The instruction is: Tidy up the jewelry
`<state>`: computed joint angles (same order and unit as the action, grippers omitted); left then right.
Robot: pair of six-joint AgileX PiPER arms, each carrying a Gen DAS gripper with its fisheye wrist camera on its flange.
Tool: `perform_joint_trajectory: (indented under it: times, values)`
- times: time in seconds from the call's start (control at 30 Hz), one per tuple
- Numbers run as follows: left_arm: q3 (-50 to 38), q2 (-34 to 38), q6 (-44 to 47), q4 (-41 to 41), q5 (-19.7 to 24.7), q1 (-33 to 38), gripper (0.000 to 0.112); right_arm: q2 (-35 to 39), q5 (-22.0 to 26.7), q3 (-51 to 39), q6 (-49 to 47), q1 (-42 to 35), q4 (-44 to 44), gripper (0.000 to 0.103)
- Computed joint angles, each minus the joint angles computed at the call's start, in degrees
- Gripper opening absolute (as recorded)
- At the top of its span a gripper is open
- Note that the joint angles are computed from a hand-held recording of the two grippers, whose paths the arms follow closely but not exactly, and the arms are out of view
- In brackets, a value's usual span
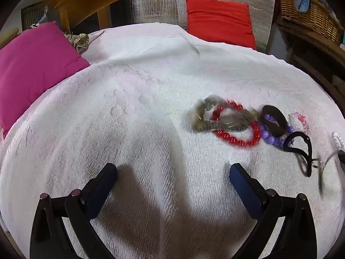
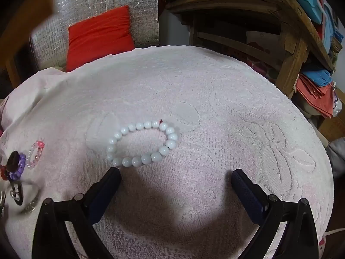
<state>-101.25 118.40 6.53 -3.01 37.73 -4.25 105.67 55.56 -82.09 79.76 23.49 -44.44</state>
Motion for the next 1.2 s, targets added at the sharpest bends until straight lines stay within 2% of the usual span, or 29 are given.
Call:
perform_joint_trajectory:
  times: [0.17, 0.43, 0.53, 0.63, 0.73, 0.83, 0.93, 1.0, 1.03, 1.07, 1.13, 1.17, 1.2]
  values:
    - [2.1, -1.11, 0.95, -1.45, -1.66, 0.4, 0.103, 0.12, 0.08, -0.26, -0.2, -0.11, 0.14, 0.103]
    - [-0.59, 0.15, 1.58, -2.16, -0.1, 0.76, 0.103, -0.05, 0.96, -0.54, 0.24, 0.77, -0.04, 0.103]
    - [3.0, -1.46, 1.6, -2.22, -2.72, 0.66, 0.103, -0.03, 0.84, -0.26, 0.64, 0.7, -0.5, 0.103]
    - [3.56, -1.78, 1.23, -1.94, -3.06, 0.51, 0.103, 0.37, 1.41, -1.09, 0.01, 0.42, 0.75, 0.103]
    - [3.83, -1.94, 1.34, -2.06, -3.28, 0.55, 0.103, 0.42, 4.76, -3.88, -0.28, 0.52, 5.58, 0.103]
    - [4.28, -1.88, 0.04, -1.38, -3.92, 0.24, 0.103, -0.12, 6.02, -3.69, -1.78, 1.53, 7.52, 0.103]
    - [3.61, -2.73, -9.1, 7.41, -0.88, -2.29, 0.103, -1.4, 7.41, -4.47, -7.12, 1.52, 12.4, 0.103]
    - [1.11, -3.0, -6.93, 5.12, 6.46, -1.98, 0.103, -3.34, 8.12, -5.43, -12.4, 0.19, 19.25, 0.103]
    - [2.09, -4.6, -3.4, 1.65, 8.21, -1.06, 0.103, -5.14, 8.59, -4.59, -12.1, 0.6, 20.02, 0.103]
    - [5.16, -7.83, -1.72, 0.46, 7.67, -0.58, 0.103, -7.97, 8.89, -2.91, -9.5, 2.36, 18.51, 0.103]
    - [15.39, -17.46, -2.91, 4.97, 0.78, -1.1, 0.103, -13.04, 9.99, -0.24, -4.37, 7.69, 13.4, 0.103]
    - [19.48, -22.25, -3.95, 8.72, -1.43, -1.68, 0.103, -14.72, 11.4, -0.29, -3.78, 10.25, 11.95, 0.103]
    - [22.16, -26.46, -4.58, 11.81, -1.46, -2.14, 0.103, -16.13, 13.38, -0.95, -3.63, 13.15, 10.89, 0.103]
